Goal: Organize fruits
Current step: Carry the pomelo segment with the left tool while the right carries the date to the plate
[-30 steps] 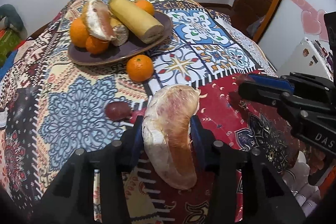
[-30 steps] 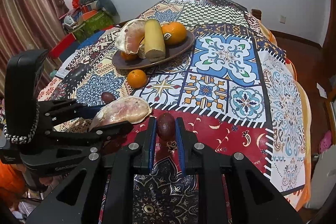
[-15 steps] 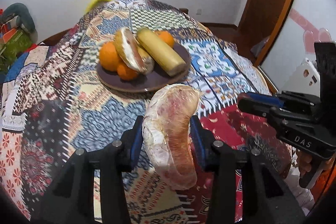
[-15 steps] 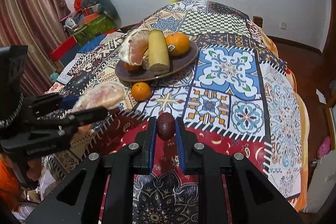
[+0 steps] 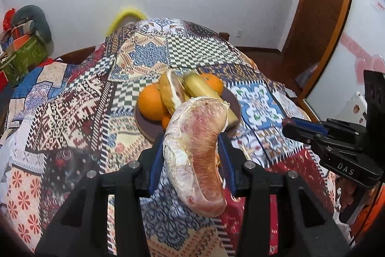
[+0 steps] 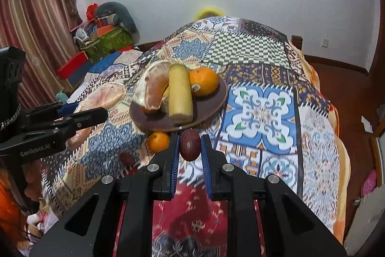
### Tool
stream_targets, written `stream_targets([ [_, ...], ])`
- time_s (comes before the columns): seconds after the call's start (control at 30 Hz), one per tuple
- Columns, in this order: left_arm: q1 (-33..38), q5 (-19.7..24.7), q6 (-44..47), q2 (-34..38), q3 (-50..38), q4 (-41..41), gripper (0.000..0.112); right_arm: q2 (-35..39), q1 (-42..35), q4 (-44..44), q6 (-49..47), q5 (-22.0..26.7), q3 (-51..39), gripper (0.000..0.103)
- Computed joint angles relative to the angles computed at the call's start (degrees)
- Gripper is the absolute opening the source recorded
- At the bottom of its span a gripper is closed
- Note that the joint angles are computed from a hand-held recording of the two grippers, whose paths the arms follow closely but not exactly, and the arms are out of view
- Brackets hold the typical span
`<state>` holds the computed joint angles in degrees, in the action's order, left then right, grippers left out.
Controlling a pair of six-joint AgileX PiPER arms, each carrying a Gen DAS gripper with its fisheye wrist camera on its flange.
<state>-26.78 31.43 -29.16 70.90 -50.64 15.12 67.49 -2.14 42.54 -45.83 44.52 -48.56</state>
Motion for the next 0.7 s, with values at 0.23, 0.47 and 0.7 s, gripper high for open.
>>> stream_targets([
  [0.23,3.93,-2.09,5.78,5.64,-4.96,-4.51,0.043,4.95,1.56,0.96,-0.28,-2.54,-3.64,0.016],
  [0.47,5.04,-3.35,8.75,11.81,-10.42,-6.3,0.043,10.4,3.84,0.24,-0.19,-4.88,-7.59,0.016],
  [0.7,5.08,-4.39,9.36,17.08,-15.66,-5.83,0.043,15.18,5.49,-2.57,0.75,-6.2,-12.42,0.016],
])
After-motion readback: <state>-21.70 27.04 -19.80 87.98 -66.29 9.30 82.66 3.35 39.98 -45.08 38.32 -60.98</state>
